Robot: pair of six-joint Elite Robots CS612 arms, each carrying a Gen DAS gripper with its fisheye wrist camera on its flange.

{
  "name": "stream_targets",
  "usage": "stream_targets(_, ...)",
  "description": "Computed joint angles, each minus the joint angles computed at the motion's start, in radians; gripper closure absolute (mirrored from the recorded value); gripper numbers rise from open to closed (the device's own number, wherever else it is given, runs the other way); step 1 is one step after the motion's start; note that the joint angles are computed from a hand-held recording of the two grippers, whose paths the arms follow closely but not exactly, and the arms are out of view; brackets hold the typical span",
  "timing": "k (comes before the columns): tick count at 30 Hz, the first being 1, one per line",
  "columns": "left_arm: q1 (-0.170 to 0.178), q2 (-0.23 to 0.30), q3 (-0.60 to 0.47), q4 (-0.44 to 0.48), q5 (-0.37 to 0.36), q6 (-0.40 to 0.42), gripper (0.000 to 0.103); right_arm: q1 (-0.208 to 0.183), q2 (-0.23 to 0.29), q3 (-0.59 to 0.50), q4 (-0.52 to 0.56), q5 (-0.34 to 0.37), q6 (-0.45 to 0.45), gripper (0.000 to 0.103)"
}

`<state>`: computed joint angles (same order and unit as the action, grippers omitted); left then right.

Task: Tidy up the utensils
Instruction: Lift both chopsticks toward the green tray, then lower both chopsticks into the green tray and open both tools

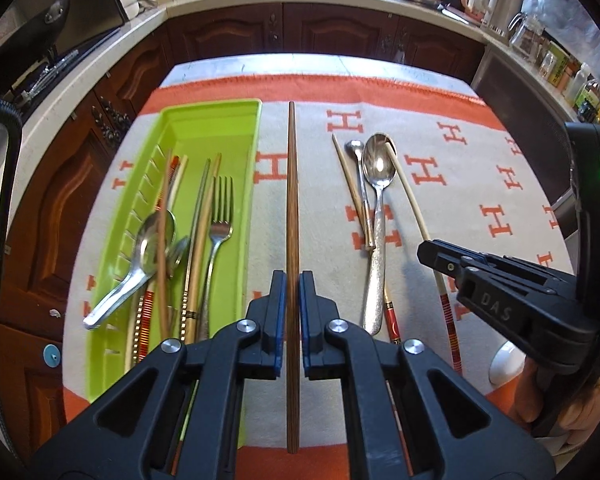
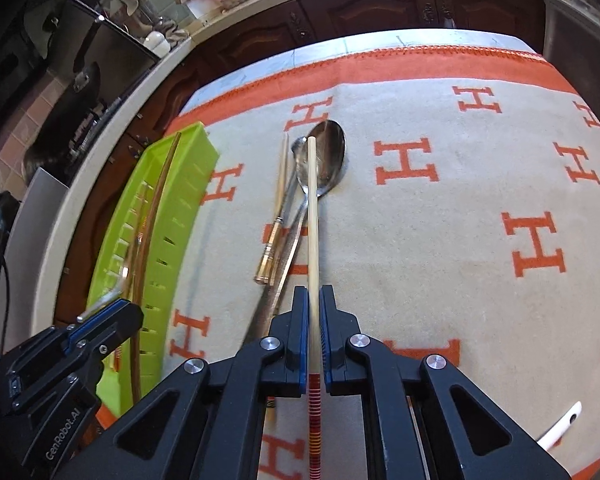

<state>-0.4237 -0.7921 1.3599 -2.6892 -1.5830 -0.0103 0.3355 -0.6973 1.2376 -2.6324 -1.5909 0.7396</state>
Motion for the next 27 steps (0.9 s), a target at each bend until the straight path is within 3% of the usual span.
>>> stream_targets(7, 0.029, -0.032, 0.018, -0.049, -0.016, 0.011, 0.099, 0.004, -0.017, -0.011, -0.046, 0.080, 0.010, 0.098)
stream_targets(11, 0.053, -0.038, 0.014, -0.073, -0.003, 0.037, 0.099, 0.008, 0.003, -0.082, -0.022, 0.142, 0.002, 0.098)
stream_targets(17, 0.094, -0.010, -0.040, -0.032, -0.013, 0.039, 0.099, 0.020, 0.091, -0.281, 0.092, 0.204, 0.004, 0.098)
stream_targets(22, 0.127, 0.040, -0.115, 0.066, -0.086, 0.030, 0.099, 0.027, 0.190, -0.463, 0.218, 0.231, 0.040, 0.098)
stream_targets(27, 0.136, 0.073, -0.154, 0.115, -0.114, 0.022, 0.099, 0.029, 0.268, -0.603, 0.336, 0.236, 0.045, 0.097)
